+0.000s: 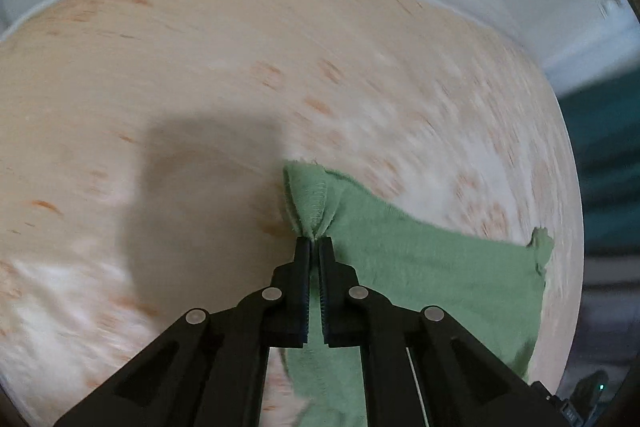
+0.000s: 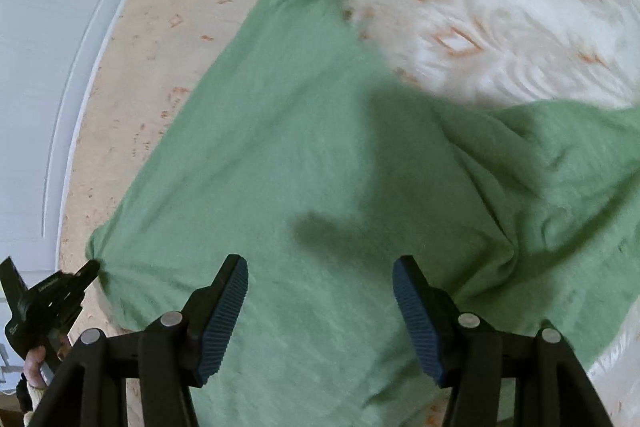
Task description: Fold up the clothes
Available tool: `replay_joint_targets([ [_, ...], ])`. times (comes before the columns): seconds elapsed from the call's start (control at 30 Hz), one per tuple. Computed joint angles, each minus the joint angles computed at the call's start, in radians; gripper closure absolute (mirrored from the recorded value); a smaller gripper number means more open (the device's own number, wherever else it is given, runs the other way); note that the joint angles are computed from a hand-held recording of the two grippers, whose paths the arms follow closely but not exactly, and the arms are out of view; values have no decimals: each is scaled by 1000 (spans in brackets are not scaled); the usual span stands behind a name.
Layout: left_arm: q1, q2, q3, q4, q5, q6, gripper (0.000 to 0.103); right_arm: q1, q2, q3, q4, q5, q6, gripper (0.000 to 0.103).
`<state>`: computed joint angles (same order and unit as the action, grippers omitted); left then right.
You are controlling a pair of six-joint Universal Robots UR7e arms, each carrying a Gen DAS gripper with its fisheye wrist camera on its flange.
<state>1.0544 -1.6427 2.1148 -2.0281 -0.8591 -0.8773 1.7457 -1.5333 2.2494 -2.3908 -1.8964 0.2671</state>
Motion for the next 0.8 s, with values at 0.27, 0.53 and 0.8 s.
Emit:
replay_joint_targets([
  [0.27,95,-140,-102,247,176,-33,100,41,193,-99,-38,-11,-81,36],
  [0.53,153,-189,-119,305,221,-17,100,148,537,-363,-86,-83,-181,34],
  [0.8,122,-248,-41,301,200,-27,100,195,746,-558,29,-245,-142,68],
])
